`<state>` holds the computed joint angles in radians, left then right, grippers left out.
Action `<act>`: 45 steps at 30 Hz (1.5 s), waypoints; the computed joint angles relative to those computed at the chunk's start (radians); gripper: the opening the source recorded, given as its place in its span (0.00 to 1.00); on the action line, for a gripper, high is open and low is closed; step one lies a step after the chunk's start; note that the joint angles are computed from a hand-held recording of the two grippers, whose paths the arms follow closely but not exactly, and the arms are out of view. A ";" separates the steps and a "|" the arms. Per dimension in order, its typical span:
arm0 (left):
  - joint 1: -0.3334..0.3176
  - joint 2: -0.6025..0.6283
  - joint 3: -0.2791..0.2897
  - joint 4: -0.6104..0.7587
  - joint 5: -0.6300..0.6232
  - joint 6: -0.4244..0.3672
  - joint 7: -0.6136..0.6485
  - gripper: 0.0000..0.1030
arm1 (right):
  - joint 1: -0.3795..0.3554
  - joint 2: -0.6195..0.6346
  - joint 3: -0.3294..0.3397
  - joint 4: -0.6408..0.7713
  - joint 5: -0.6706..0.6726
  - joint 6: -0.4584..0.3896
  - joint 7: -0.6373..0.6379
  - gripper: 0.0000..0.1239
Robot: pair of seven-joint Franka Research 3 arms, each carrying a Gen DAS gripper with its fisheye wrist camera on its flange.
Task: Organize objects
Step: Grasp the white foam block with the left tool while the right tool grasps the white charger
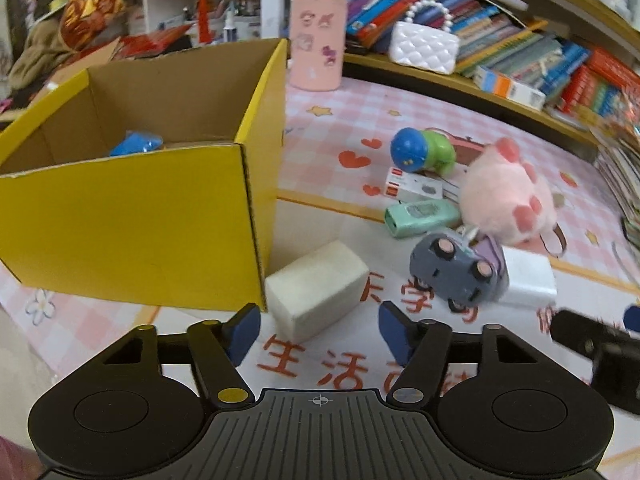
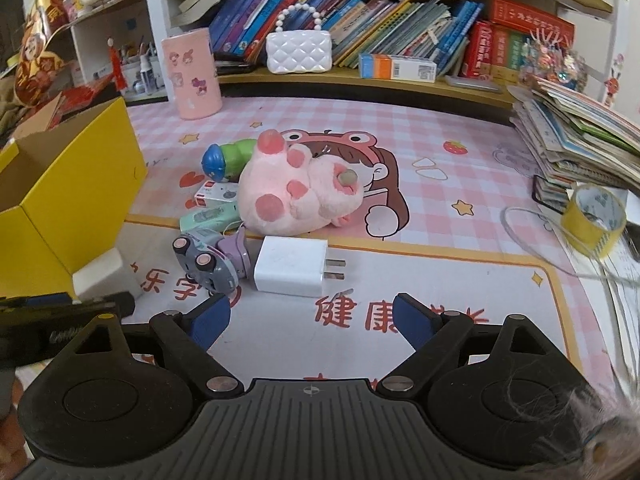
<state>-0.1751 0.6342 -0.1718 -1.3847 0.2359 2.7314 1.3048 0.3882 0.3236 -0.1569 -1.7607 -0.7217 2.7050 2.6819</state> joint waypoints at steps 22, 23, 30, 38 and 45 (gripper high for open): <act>0.086 -0.083 -0.123 -0.147 -0.181 0.063 0.307 0.18 | 0.004 0.065 -0.043 0.052 0.119 0.076 -0.130 0.71; 0.084 -0.086 -0.120 -0.150 -0.180 0.069 0.308 0.17 | 0.006 0.070 -0.047 0.056 0.119 0.082 -0.131 0.71; 0.092 -0.114 -0.113 -0.184 -0.179 0.105 0.307 0.16 | -0.016 0.155 -0.046 0.135 0.225 0.106 -0.233 0.71; 0.070 -0.124 -0.074 -0.193 -0.136 0.112 0.260 0.16 | -0.028 0.207 -0.035 0.191 0.412 0.075 -0.336 0.54; 0.081 -0.123 -0.090 -0.190 -0.136 0.113 0.258 0.15 | 0.074 0.131 -0.147 0.090 0.304 0.104 -0.187 0.54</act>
<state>-0.0936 0.5116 -0.2615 -1.5750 0.0998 2.8446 1.5630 0.4623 0.4543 -0.3041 -1.6707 -0.4174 2.8088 2.4954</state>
